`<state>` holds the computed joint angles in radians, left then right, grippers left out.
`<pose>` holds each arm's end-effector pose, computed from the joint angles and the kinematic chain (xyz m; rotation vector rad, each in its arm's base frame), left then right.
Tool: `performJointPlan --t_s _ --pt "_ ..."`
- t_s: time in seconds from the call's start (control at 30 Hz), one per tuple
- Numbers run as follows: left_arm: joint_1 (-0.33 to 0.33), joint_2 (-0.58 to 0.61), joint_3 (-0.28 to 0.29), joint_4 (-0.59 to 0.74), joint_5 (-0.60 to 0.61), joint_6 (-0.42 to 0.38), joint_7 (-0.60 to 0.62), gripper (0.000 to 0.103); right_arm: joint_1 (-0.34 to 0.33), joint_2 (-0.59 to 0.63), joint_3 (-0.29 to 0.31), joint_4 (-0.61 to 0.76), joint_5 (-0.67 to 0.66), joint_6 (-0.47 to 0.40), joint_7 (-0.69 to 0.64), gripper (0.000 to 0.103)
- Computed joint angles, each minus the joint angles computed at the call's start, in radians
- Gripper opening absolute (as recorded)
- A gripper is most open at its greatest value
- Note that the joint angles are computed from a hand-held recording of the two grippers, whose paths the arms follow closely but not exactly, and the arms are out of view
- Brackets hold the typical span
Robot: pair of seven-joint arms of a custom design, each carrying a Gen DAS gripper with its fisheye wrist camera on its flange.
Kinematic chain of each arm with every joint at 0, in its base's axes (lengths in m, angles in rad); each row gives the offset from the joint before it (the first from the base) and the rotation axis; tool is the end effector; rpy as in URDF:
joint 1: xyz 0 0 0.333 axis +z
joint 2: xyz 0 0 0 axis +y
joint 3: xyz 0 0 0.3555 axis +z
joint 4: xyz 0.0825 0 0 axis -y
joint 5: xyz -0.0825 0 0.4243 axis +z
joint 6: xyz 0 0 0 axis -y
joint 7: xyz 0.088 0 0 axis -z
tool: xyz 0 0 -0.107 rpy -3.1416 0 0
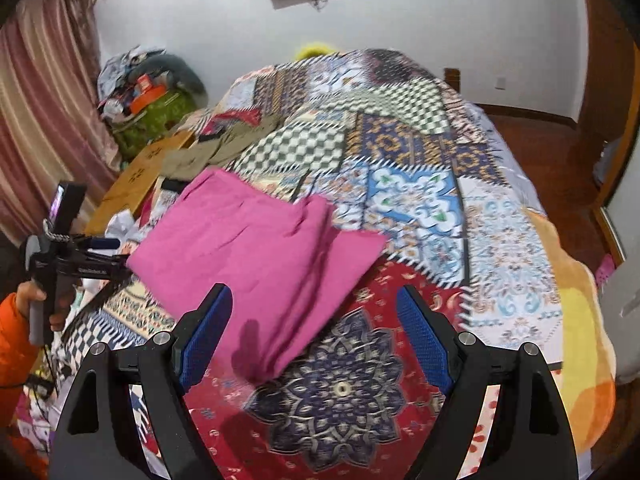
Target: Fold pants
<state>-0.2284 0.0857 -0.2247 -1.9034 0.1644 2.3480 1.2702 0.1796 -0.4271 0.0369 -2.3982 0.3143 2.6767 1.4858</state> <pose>0.5904 -0.2803 0.5154 -1.7640 2.2529 -0.4117 0.4768 0.0973 0.5756 -1.7915 1.6636 -0.3808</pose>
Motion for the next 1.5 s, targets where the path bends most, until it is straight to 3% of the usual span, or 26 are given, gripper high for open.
performJointPlan --t_s 0.07,0.17,0.27,0.37,0.4,0.47,0.53,0.6,0.8,1.03,1.23,1.37,1.5 --pt "0.001 -0.01 -0.002 0.002 -0.014 0.0 0.013 0.091 0.009 0.013 0.001 0.002 0.006 -0.007 -0.003 0.081" --pt "-0.001 -0.041 -0.001 -0.009 0.004 0.057 0.003 0.091 0.022 0.036 0.001 0.012 0.02 -0.023 -0.004 0.081" --pt "0.002 -0.05 -0.002 0.002 -0.06 0.124 0.037 0.091 0.031 0.044 0.001 0.018 0.034 -0.017 -0.005 0.081" --pt "0.006 -0.029 -0.013 0.032 -0.213 0.164 0.162 0.091 0.04 0.055 -0.002 0.03 0.048 -0.005 -0.008 0.078" --pt "0.011 -0.012 -0.022 0.049 -0.319 0.162 0.245 0.091 0.047 0.062 -0.008 0.035 0.062 -0.006 -0.017 0.077" --pt "0.012 0.024 -0.033 0.085 -0.395 0.135 0.302 0.085 0.054 0.077 -0.014 0.046 0.078 -0.015 -0.029 0.071" --pt "0.002 0.062 -0.04 0.118 -0.375 0.107 0.303 0.068 0.057 0.093 -0.018 0.054 0.091 -0.028 -0.038 0.064" --pt "-0.013 0.1 -0.043 0.148 -0.324 0.076 0.286 0.059 0.071 0.105 -0.034 0.06 0.134 -0.044 -0.069 0.06" --pt "-0.02 0.11 -0.04 0.117 -0.251 0.148 0.224 0.046 0.056 0.097 -0.016 0.042 0.12 -0.02 -0.1 0.041" --pt "-0.031 0.085 -0.03 0.056 -0.139 0.209 0.135 0.046 0.041 0.096 -0.001 0.031 0.069 -0.001 -0.104 0.032" --pt "0.0 0.097 -0.051 0.108 -0.234 0.15 0.212 0.045 0.051 0.097 -0.02 0.05 0.092 -0.037 -0.108 0.033" --pt "0.0 0.122 -0.049 0.172 -0.236 0.152 0.234 0.047 0.049 0.105 -0.033 0.078 0.127 -0.051 -0.126 0.035" --pt "-0.007 0.198 -0.049 0.283 -0.221 0.103 0.249 0.05 0.031 0.152 -0.029 0.122 0.112 -0.048 -0.112 0.035"
